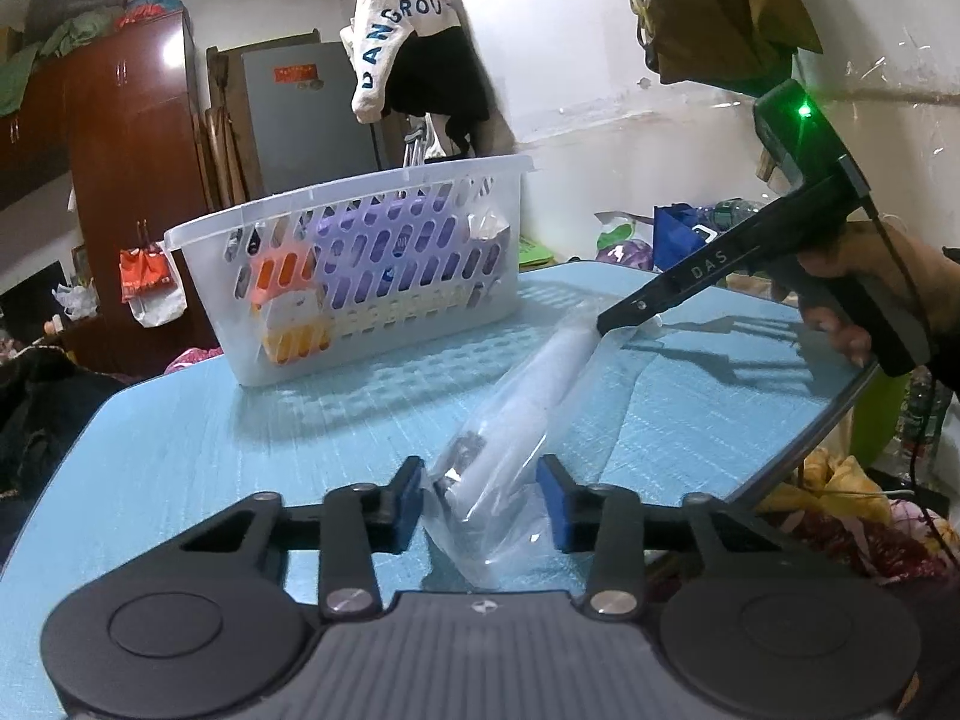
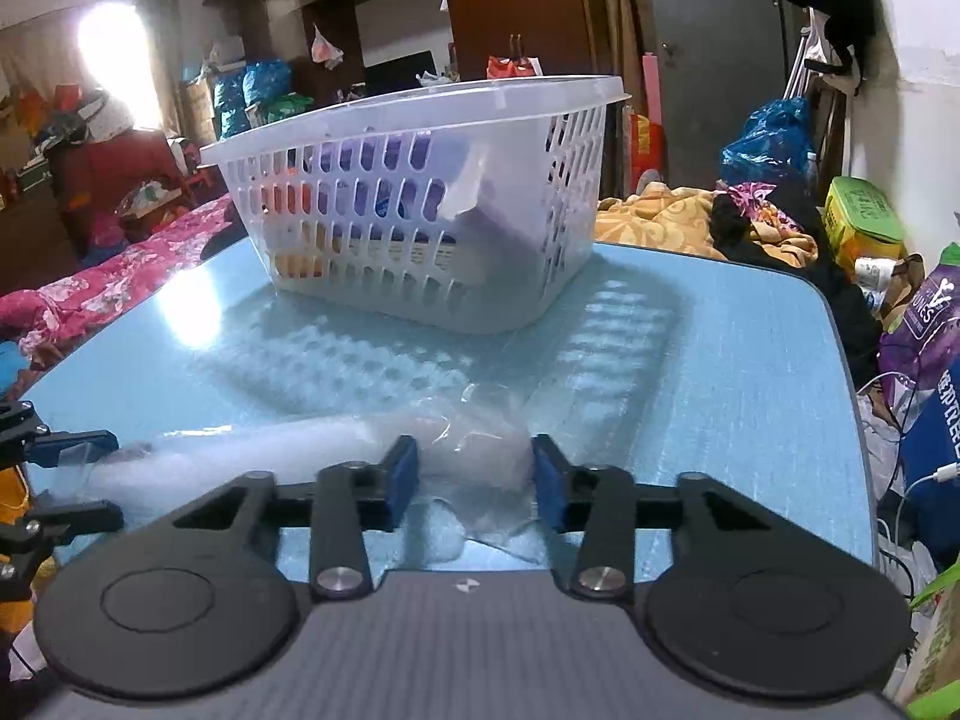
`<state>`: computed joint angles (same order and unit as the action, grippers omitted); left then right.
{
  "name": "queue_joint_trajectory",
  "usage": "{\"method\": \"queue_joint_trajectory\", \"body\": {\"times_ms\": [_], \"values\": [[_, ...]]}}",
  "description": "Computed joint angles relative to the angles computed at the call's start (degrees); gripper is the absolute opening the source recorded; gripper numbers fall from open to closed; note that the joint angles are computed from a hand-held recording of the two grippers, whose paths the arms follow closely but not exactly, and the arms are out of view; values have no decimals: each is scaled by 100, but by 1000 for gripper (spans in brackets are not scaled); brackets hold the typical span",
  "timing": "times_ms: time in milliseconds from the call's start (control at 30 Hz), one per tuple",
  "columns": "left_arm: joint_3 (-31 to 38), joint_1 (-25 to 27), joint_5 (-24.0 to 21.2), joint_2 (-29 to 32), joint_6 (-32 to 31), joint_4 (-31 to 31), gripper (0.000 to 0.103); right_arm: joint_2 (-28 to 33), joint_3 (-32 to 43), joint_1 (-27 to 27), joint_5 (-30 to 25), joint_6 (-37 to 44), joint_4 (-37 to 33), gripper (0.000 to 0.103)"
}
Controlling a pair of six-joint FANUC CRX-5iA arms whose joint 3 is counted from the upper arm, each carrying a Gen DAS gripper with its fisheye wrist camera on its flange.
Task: Organize objects
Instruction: 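Grasp the clear plastic bag on the table with both tools, then lift the plastic bag with both tools over the basket and release it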
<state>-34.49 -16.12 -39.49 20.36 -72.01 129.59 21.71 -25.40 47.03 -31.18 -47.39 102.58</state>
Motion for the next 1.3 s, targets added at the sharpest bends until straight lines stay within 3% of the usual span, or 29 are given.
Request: {"method": "queue_joint_trajectory", "body": {"times_ms": [267,433,833,1067,1300], "values": [[26,96,-163,49,13,-97,31,-18,-16,129,-291,-29,73,17],[10,144,-343,55,-40,-30,29,-62,-38,149,-366,-156,258,13],[-5,177,-716,-33,-333,330,29,-173,45,364,-799,-27,346,12],[239,151,-968,-175,-571,702,29,-282,428,578,-1303,656,174,12],[950,-43,-837,-166,-868,1198,29,-139,1184,640,-1744,1557,-4,12]]}}
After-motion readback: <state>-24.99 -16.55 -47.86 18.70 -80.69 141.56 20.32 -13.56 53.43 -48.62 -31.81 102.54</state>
